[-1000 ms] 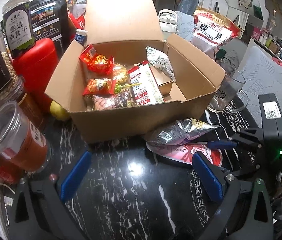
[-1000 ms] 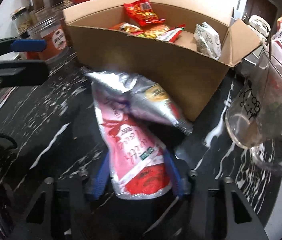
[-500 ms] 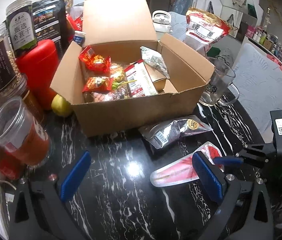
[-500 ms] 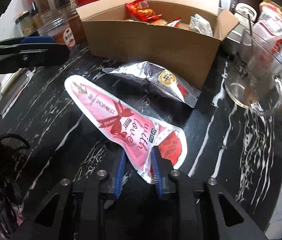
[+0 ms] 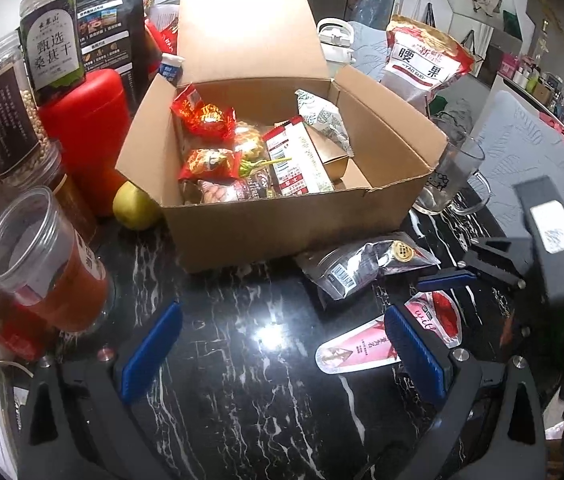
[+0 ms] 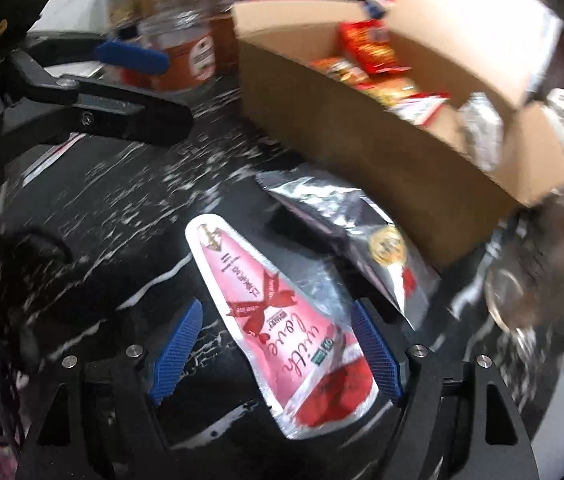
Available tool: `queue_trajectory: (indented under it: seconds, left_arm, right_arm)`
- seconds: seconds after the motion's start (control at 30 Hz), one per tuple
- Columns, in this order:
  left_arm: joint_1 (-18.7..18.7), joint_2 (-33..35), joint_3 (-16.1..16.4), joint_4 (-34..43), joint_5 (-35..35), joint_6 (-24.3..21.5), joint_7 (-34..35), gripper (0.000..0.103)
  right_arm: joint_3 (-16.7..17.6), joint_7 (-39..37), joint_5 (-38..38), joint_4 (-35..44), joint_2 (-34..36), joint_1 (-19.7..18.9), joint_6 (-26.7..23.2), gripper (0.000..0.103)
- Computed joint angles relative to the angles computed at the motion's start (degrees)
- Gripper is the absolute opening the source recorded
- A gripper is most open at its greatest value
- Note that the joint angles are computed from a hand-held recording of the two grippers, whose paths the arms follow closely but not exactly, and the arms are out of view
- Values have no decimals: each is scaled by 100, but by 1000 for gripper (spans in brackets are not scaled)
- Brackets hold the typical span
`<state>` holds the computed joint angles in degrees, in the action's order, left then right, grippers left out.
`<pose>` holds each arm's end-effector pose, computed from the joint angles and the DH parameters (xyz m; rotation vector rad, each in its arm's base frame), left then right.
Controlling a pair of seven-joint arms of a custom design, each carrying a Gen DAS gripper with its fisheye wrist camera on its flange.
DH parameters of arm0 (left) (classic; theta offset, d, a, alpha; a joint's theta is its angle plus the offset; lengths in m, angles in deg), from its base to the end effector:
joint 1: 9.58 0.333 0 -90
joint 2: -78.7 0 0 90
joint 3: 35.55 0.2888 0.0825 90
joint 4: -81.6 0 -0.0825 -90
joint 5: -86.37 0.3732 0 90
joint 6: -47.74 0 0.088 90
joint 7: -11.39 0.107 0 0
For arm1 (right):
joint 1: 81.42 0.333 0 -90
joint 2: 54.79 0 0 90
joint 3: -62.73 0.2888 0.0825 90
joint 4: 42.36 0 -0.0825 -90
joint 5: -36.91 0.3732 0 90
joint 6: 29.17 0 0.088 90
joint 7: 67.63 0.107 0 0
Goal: Organize snacks
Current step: 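Grasp the pink 'with love' packet with the right tool, then grasp the silver snack bag with the left tool while the right tool lifts the pink packet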
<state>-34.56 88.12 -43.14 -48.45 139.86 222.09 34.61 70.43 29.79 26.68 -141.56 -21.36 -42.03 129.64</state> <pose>0.4252 -0.3443 0.3187 -1.6216 2.1955 -0.8220 0.4686 0.4988 0.2824 -2.5041 1.0097 -0.2396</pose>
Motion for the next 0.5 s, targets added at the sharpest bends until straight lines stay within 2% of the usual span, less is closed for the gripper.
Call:
queue_trajectory:
  seconds: [0.03, 0.13, 0.17, 0.27, 0.33, 0.37, 0.5]
  left_arm:
    - [-2, 15, -1, 13, -8, -16, 2, 103]
    - [-11, 53, -16, 46, -58, -42, 59, 103]
    - [-15, 68, -20, 61, -83, -48, 89, 103]
    - [-27, 130, -43, 109, -213, -80, 236, 103]
    - [-37, 166, -48, 133, -332, -81, 347, 103]
    - [-43, 181, -49, 143, -396, -77, 405, 103]
    - [-112, 212, -19, 179, -577, -103, 547, 103]
  right_arm:
    - [192, -305, 142, 167, 89, -191, -230, 78]
    - [428, -920, 467, 707, 410, -428, -893, 78]
    - [414, -1010, 521, 836, 483, -415, -1050, 78]
    - [180, -936, 398, 947, 549, -198, -1099, 79]
    - [78, -735, 389, 982, 571, -107, -1087, 69]
    - [66, -668, 401, 931, 542, -102, -1001, 47]
    - [52, -425, 415, 771, 387, -68, -1040, 34]
